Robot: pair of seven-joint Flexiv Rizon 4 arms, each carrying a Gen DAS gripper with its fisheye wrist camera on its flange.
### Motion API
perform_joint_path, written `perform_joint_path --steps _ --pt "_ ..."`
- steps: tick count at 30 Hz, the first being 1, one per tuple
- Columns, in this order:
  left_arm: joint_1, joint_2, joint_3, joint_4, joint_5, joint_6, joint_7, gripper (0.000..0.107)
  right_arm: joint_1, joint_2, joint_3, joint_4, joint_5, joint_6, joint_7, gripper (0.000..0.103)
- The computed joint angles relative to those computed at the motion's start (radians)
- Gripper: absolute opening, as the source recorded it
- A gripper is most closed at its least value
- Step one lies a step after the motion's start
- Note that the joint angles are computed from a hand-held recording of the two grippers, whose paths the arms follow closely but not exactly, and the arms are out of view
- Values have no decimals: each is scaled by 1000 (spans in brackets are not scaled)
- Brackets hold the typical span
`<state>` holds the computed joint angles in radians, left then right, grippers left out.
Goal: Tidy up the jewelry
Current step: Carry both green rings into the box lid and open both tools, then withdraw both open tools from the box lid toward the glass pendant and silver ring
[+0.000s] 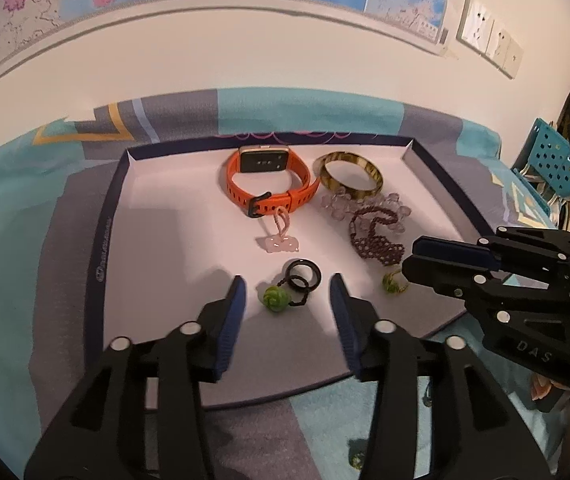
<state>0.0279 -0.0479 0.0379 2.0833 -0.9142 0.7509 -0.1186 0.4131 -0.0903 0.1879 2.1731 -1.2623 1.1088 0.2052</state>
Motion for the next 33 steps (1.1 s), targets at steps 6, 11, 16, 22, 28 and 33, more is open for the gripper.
perform_joint_path --steps 6,11,16,22,28,33 --pt "10 46 23 21 -32 -40 66 49 -7 34 8 21 -43 5 58 26" --pt "31 89 59 40 -47 -107 133 52 -7 75 32 43 -73 -1 87 29" --pt "65 117 96 52 -41 -191 157 52 6 102 60 63 -81 5 87 34" --pt "90 143 117 81 -2 -239 203 54 31 89 77 83 -48 18 97 45" --pt "98 158 122 115 59 -241 226 54 59 52 72 87 -5 20 90 45" --pt "102 165 126 125 76 -253 231 54 72 32 63 80 10 23 88 45"
